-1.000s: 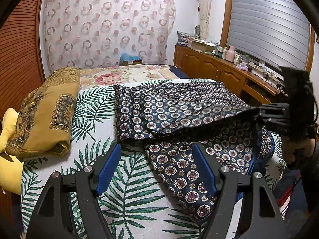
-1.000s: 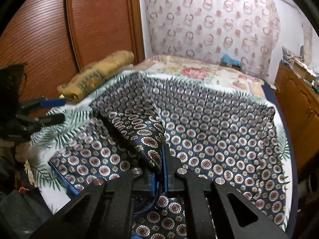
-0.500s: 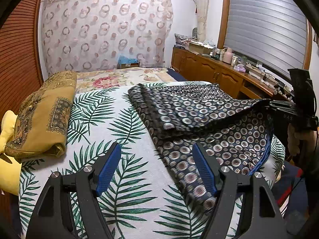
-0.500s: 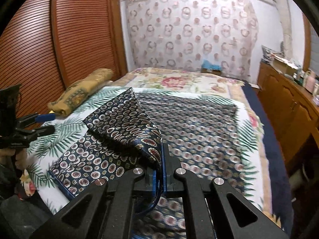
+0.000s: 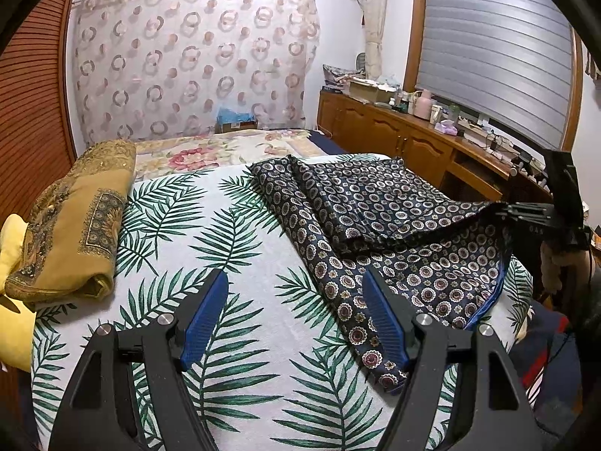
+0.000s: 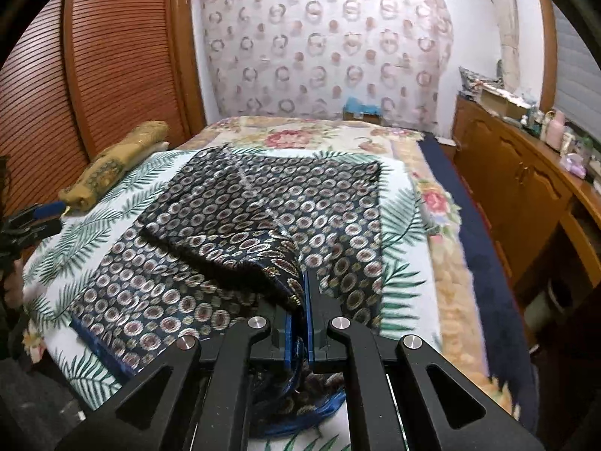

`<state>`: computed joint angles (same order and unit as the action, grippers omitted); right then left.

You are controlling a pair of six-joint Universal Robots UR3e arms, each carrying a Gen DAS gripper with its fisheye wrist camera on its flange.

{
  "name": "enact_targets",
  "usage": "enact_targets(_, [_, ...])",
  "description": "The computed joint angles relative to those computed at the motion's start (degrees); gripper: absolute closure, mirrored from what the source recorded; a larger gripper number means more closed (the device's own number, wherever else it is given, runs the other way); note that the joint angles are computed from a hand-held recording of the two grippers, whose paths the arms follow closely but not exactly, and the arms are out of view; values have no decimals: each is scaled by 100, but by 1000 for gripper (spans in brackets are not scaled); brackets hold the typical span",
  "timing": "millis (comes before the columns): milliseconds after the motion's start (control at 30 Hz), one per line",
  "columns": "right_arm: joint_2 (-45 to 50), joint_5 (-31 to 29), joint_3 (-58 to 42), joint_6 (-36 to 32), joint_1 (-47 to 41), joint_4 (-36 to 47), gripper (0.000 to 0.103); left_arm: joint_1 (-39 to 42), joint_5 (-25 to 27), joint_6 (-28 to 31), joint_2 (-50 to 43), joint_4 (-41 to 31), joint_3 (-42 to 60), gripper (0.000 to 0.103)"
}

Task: Fold small clothes
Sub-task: 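Fold the held edge over the shirt with the right gripper and release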

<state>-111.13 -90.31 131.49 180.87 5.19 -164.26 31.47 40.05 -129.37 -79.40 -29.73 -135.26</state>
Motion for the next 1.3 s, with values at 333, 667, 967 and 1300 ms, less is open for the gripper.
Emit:
enact_targets(333, [-371,-551,-233,106,471,703,71,-138,72,-91,1,100,-17,28])
enact_targets(667, [285,-176,-764,-159,755,463,50,-461,319,-448,-595,641,316,28])
enact_targets(967, [2080,298,-2268,-606,807,795,50,-747,617,-860,-1210,1020,862,28])
enact_targets(1300, [2895,1038,-3362,-1268,514,1779,49,-1283,1164,-1199,-2051,1209,1643,28])
